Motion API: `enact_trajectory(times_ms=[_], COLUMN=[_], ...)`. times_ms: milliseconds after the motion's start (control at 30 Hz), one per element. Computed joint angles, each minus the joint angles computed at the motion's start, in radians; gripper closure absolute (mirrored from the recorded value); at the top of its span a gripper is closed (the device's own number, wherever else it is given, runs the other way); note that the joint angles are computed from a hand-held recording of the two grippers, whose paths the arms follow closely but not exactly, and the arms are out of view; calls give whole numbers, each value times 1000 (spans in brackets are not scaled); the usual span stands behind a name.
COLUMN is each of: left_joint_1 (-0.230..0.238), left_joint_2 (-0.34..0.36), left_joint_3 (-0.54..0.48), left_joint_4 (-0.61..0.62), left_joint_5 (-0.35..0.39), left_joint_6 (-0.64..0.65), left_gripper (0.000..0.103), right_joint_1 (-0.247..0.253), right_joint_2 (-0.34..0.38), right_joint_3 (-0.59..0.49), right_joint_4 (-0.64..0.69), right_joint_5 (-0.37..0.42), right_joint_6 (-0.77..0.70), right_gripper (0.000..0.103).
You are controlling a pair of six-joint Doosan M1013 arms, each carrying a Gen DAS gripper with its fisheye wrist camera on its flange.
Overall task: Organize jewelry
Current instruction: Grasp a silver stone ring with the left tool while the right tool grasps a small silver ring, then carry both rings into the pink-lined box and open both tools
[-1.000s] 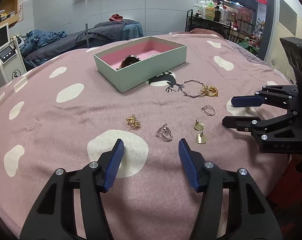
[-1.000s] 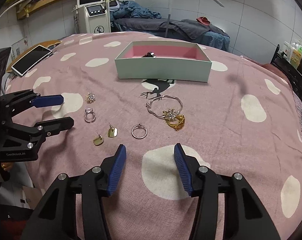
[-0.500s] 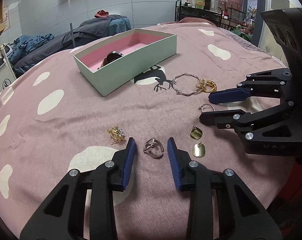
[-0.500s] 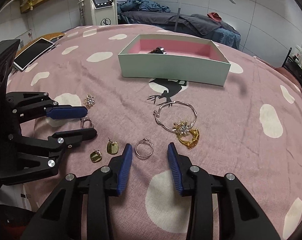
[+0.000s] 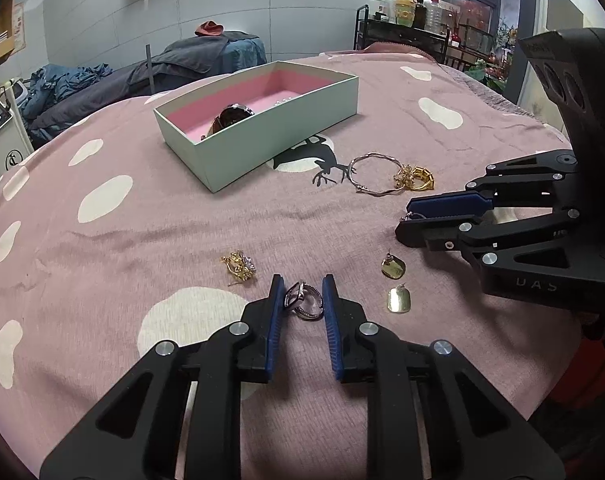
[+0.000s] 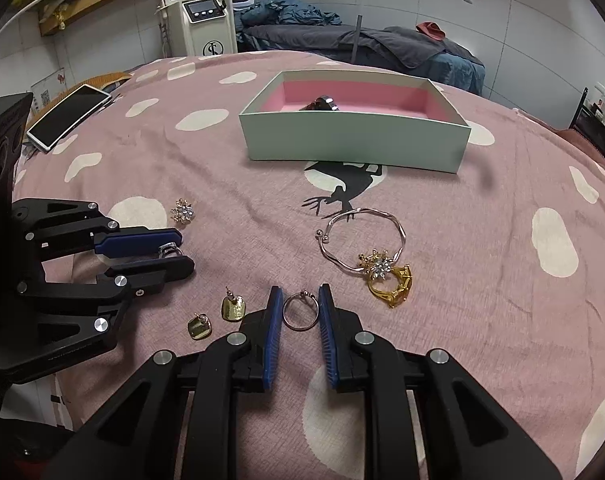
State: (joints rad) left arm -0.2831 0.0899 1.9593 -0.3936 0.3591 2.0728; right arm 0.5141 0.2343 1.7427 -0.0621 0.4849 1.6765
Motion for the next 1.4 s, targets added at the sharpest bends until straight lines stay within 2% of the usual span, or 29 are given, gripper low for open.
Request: enact_trajectory(times_ms=[433,867,1067,1233,1400], left_joint_1=[23,40,55,67,68], left_joint_2=[-37,-19,31,84,139], left_joint_3=[14,-56,-131,-211,-294], left_joint_4=[-196,-263,-243,-199,-73], left_joint_5=[5,30,55,80,88], left_joint_6=[167,262,217,141,8], left_gripper=[83,83,83,83,83], right_joint_1=[-20,-47,-65,-71,-80], right_joint_2=[-43,-48,-11,34,91], right_joint_3=[36,-20,-90,-159,-234], right_joint_4=[159,296,303,233,161], right_joint_5=[-56,-42,-18,1,40], right_joint_6=[-95,-216,-217,-152,-87], right_gripper=[85,85,85,85,85])
